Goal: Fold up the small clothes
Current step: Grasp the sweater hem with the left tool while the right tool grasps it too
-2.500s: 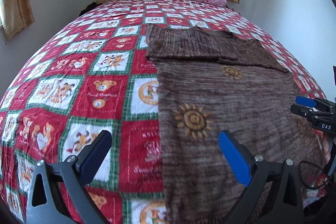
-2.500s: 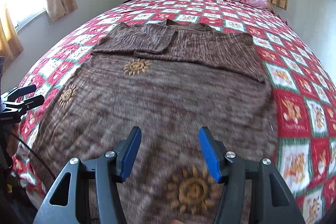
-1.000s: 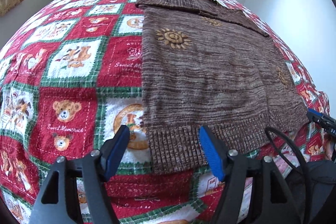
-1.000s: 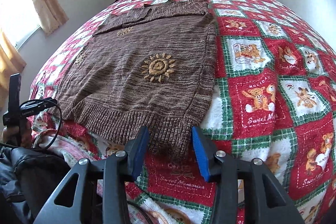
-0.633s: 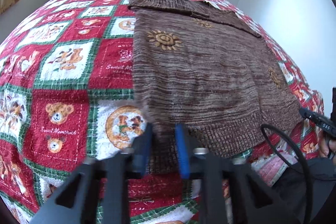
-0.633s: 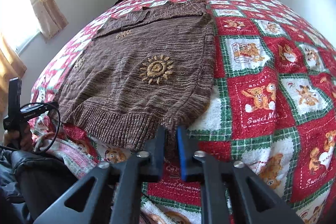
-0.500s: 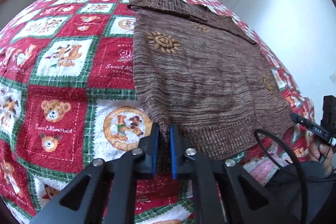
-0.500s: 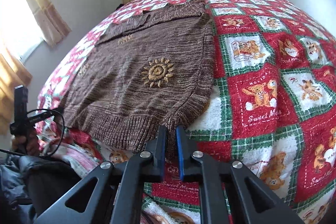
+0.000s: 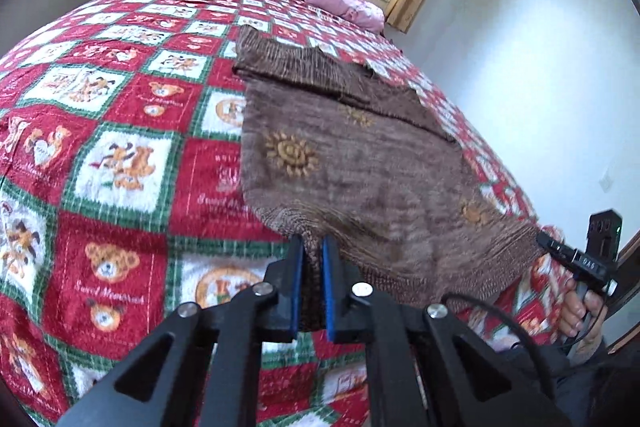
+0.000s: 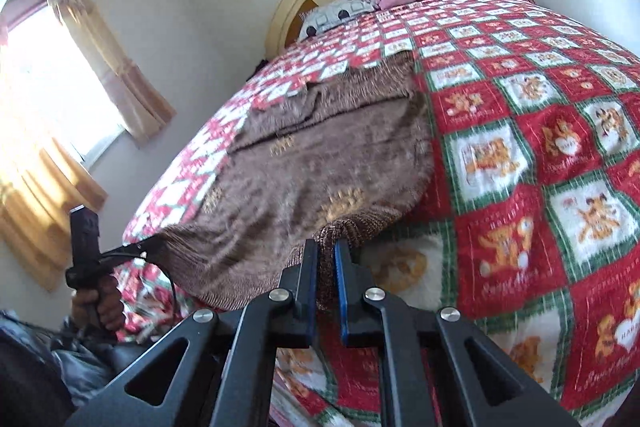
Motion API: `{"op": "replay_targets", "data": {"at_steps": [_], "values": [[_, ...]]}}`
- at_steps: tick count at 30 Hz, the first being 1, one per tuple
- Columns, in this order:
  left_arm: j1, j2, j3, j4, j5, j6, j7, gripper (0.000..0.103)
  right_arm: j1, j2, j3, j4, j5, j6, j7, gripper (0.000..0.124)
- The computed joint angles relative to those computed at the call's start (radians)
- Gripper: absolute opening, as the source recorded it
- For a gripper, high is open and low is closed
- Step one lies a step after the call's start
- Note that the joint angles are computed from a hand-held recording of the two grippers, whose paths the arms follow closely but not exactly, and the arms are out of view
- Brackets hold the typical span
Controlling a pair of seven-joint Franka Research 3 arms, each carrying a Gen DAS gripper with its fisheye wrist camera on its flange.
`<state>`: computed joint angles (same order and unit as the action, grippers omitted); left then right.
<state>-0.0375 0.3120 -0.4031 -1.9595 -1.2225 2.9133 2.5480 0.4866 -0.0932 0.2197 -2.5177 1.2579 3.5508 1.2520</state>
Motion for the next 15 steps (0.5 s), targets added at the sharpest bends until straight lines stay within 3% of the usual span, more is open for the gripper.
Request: {"op": "replay_targets", "data": {"at_steps": [3,7,12,15], "values": [[0.012,0.011,-0.005,0.043,-0.036,-0.013,0.008,0.009,-0.013,-0.008,-0.016,0.006,-0.061,0.004,0.038,0.007],[0.012,0.038,-0.006,0.115,-0.066,0.006,0.041,0.009,-0.042,0.013,-0.019,0.079,-0.006,0.020,-0.065,0.007],[-0.005,0.111,-0.002,0.236,0.044,0.045,-0.052,0.009,-0.072,0.062,-0.059,0.175,-0.023,0.009,-0.114,0.007],[-0.034,0.157,0.031,0.307,0.189,0.031,-0.188,0.009,-0.090,0.097,-0.084,0.239,-0.017,-0.017,-0.150,0.007]]}}
